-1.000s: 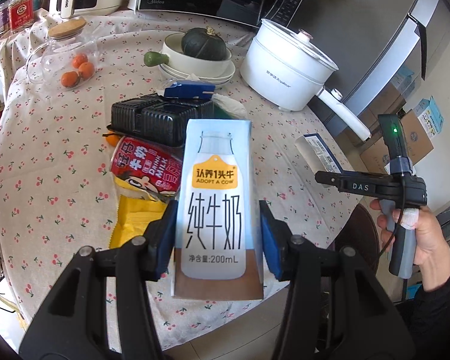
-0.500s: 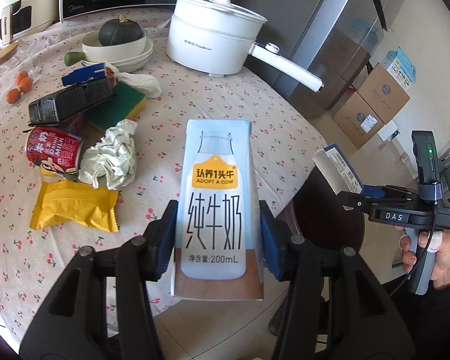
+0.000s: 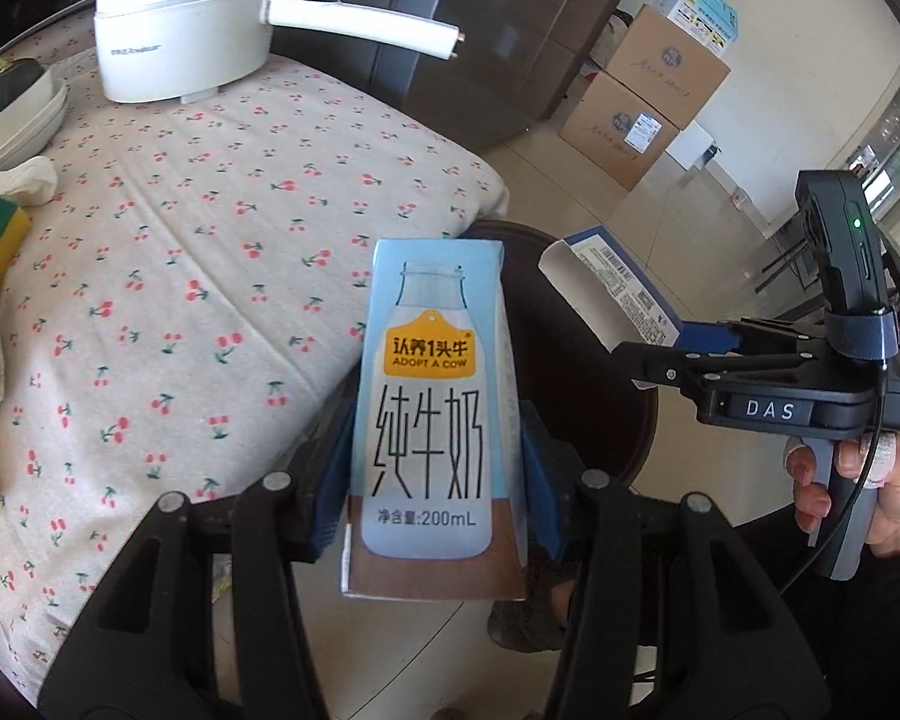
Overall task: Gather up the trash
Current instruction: 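Carry both items over the brown bin and open the left tool to drop the carton, then open the right tool over the bin to drop the blue box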
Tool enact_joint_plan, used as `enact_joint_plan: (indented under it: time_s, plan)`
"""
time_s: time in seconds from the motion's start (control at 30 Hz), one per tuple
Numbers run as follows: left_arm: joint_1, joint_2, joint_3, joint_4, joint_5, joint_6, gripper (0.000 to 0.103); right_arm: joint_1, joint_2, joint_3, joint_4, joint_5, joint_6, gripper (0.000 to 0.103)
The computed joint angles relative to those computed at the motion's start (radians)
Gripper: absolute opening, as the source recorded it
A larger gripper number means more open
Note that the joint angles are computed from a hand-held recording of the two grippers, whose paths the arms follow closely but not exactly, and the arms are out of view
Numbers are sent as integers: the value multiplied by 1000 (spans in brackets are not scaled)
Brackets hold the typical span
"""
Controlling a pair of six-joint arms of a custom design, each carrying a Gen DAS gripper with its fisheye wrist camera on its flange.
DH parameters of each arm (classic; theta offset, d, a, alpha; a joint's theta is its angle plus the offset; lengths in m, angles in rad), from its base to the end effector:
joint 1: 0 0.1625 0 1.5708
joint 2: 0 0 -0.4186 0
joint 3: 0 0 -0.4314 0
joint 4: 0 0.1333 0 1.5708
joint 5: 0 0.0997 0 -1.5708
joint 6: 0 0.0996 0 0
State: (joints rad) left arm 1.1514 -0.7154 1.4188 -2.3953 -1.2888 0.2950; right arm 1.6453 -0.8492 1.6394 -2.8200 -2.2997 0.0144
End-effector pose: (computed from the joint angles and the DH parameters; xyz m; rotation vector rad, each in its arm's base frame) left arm -0.1606 -0.7556 0.0751 0.9774 2.6892 -0.1984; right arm 0.1191 -0.6955 0.1478 -0.1400 -2.3765 0.5936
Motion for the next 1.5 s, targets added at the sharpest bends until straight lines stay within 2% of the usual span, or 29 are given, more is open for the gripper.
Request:
enact_joint_plan:
  time_s: [0.2, 0.37, 0.43, 0.47, 0.5, 0.6, 0.73, 1.17, 1.2, 1.27, 1.5]
  plan:
    - [-9, 65, -36, 15, -12, 27, 53, -23, -43, 47, -1, -18, 28, 61]
    - [-8, 91, -48, -22, -22, 46, 53, -38, -60, 62, 6, -20, 45, 61]
    - [-6, 97, -59, -17, -33, 31, 69, -42, -63, 61, 10, -20, 48, 61]
    - [-7, 96, -59, -21, -28, 17, 82, -42, -64, 62, 12, -21, 50, 61]
    - [-7, 92, -56, -26, -23, 12, 86, -42, -64, 63, 12, -22, 51, 61]
    - [-14, 82, -47, -29, 24, 15, 87, -42, -63, 61, 15, -23, 50, 61]
    - [-13, 66, -35, -33, 56, 15, 95, -39, -55, 54, 21, -24, 48, 61]
    - [14, 2, -14, -21, 118, -21, 99, -26, -20, 12, 57, -41, 58, 61]
    - [17, -4, -11, -23, 122, -22, 100, -24, -15, 5, 63, -45, 62, 64]
    - [21, -17, -5, -26, 131, -26, 100, -16, -3, -5, 52, -54, 51, 81]
    - [39, -70, 18, -48, 178, -35, 100, 11, 49, -65, 83, -60, 27, 83]
